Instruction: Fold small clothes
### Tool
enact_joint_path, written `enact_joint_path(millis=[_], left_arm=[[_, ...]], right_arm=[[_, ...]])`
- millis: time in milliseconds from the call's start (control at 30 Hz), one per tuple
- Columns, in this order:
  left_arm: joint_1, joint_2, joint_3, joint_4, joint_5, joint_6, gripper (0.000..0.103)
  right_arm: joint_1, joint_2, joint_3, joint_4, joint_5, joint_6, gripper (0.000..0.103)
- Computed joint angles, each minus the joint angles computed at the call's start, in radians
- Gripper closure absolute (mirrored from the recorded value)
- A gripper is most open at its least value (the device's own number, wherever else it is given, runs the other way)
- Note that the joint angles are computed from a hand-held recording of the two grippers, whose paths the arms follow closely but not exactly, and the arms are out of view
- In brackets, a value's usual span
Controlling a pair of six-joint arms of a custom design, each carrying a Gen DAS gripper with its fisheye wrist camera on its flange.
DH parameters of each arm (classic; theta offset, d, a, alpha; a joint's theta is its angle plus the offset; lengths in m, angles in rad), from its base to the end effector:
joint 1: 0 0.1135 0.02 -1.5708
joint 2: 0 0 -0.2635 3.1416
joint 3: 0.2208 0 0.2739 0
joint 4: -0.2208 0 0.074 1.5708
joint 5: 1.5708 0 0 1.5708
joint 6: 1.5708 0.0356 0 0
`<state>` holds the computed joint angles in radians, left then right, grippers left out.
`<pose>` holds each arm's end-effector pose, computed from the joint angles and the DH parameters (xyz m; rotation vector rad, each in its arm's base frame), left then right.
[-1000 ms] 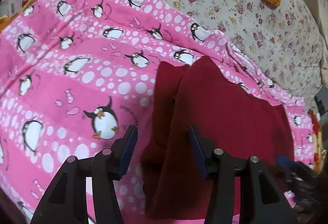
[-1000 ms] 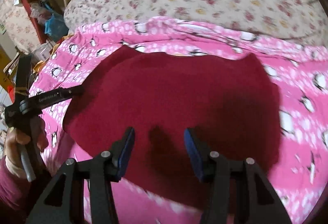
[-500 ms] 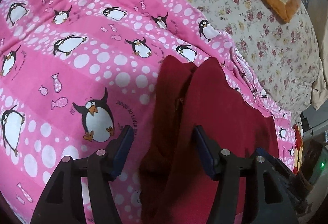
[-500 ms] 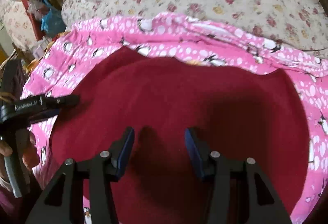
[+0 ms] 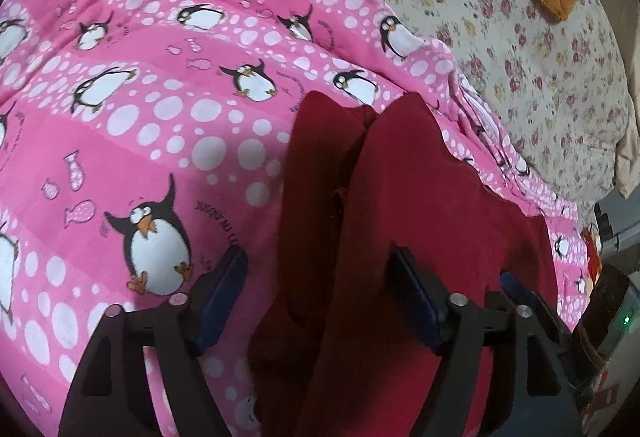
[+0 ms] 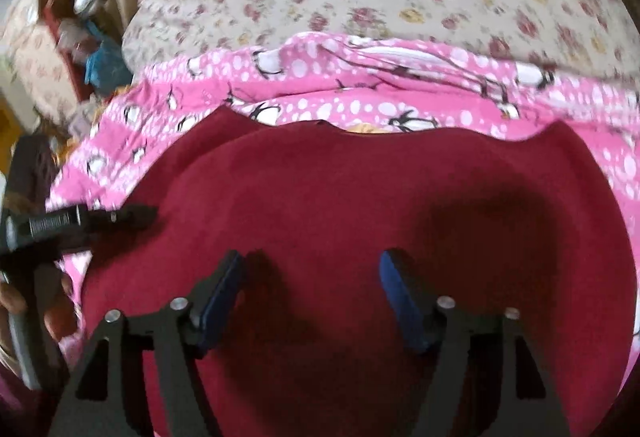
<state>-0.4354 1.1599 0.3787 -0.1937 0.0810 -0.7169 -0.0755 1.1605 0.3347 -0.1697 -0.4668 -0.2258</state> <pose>0.1876 -0.0904 0.1189 -0.3372 2.6134 -0.5304 0.1984 0.0011 0.1106 -0.3585 2.4488 0.4706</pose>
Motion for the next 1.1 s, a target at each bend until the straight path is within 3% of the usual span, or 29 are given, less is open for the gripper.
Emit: enact_joint_path(millis=[167,300,333,400,467,567,633,767,867,1100], left_arm=[[-0.031,0.066,0.032,0.021,-0.016,0.039,0.029],[-0.028,0.094,0.055,0.004,-0.010,0.071,0.029],[-0.018,0.095,0.056,0.004,0.004,0.077,0.031],[-0.002,0.084,0.052,-0.001,0.032,0.095,0.053],[0.030,0.070,0.047,0.001,0.116,0.113,0.086],[0.046,0.047,0.040,-0.007,0.165,0.120,0.098],[0.051,0.027,0.036,-0.011,0.188,0.120,0.102],[0.047,-0.002,0.035,-0.027,0.198,0.121,0.103],[0.030,-0.018,0.040,-0.044,0.181,0.114,0.103],[-0.036,-0.148,0.057,-0.098,0.193,0.098,0.103]], right_arm=[[-0.013,0.009,0.002,0.001,-0.029,-0.015,0.020],[-0.046,0.019,0.001,0.000,-0.076,-0.025,0.020],[-0.048,0.019,0.000,0.001,-0.080,-0.026,0.019],[-0.049,0.022,0.000,0.004,-0.087,-0.031,0.018],[-0.049,0.020,-0.003,0.003,-0.094,-0.036,0.016],[-0.047,0.021,-0.003,0.003,-0.093,-0.037,0.015],[-0.043,0.010,-0.001,-0.008,-0.083,-0.031,0.016],[0.007,-0.072,0.000,-0.074,0.032,0.005,0.034],[-0.025,-0.097,0.009,-0.127,-0.012,-0.019,0.046],[-0.023,-0.062,0.005,-0.101,0.013,-0.022,0.049]])
